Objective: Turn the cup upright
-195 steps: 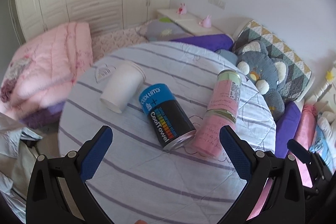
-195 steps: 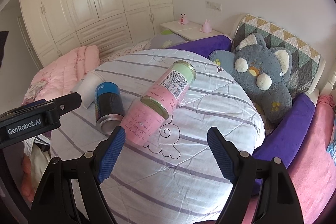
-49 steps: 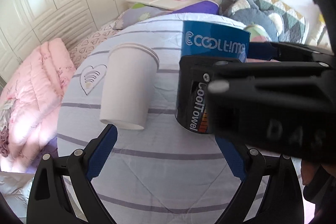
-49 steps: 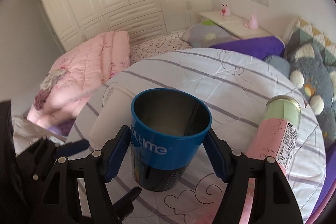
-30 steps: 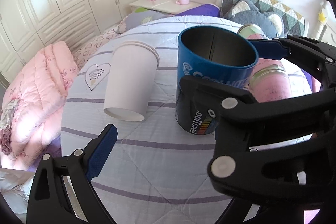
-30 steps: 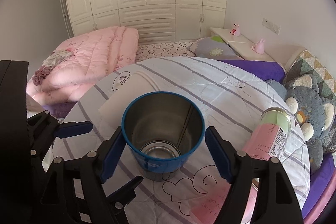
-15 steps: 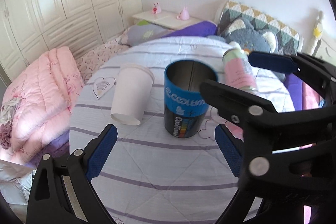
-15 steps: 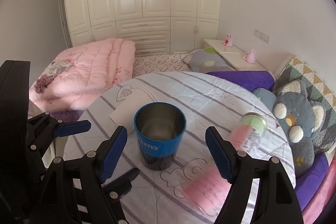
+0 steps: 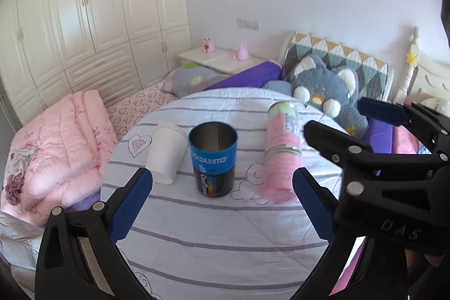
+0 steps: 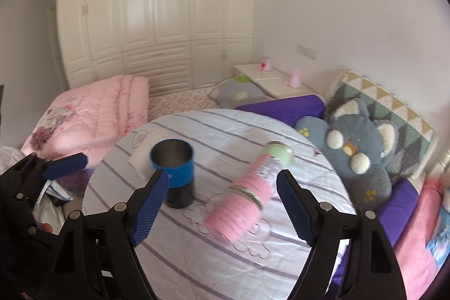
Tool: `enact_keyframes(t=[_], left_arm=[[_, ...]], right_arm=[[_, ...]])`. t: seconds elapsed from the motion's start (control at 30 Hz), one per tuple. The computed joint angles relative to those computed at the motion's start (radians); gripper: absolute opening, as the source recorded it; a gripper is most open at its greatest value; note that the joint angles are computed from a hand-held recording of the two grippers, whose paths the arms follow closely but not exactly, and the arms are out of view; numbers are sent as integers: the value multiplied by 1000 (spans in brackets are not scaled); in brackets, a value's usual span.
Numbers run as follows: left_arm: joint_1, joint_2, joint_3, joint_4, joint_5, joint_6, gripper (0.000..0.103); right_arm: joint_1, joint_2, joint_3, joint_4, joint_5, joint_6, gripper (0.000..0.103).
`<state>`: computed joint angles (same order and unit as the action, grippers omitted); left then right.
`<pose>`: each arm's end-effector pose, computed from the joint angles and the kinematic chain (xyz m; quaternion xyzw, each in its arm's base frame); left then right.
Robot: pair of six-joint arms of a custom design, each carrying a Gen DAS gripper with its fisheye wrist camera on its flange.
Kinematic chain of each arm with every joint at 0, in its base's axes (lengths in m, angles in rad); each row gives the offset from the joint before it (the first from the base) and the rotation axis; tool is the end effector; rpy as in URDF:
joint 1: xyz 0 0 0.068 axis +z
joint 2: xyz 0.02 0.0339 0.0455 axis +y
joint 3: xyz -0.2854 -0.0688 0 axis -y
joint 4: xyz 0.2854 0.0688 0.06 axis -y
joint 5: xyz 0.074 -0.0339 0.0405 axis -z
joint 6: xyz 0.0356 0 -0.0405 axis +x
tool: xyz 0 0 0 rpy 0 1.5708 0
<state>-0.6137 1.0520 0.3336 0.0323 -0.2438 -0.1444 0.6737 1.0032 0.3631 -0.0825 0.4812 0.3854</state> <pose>0.1822 -0.1178 0.1499 0.1579 0.8846 -0.0551 0.4354 0.1748 0.1184 0.1620 -0.0301 0.8901 0.0144 0.4546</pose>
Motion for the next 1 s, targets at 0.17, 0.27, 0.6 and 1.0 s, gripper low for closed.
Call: enact_keyframes(t=[0.17,0.27,0.6,1.0], left_arm=[[-67,-101,-17,-64,-57,-58,103],[-98,-134,-18,-96,-90,-99,103],[-228,-170,-10,-179,-251,-185,103],[-259,-191,-9,-207,-289,-257,103]], right_arm=[[14,-146,-26,-120,87,71,82],[30,-178,-23,-201,154,130,82],[65,-324,-57,-355,194,195,82],[111,-374,-53,-491,274,274,82]])
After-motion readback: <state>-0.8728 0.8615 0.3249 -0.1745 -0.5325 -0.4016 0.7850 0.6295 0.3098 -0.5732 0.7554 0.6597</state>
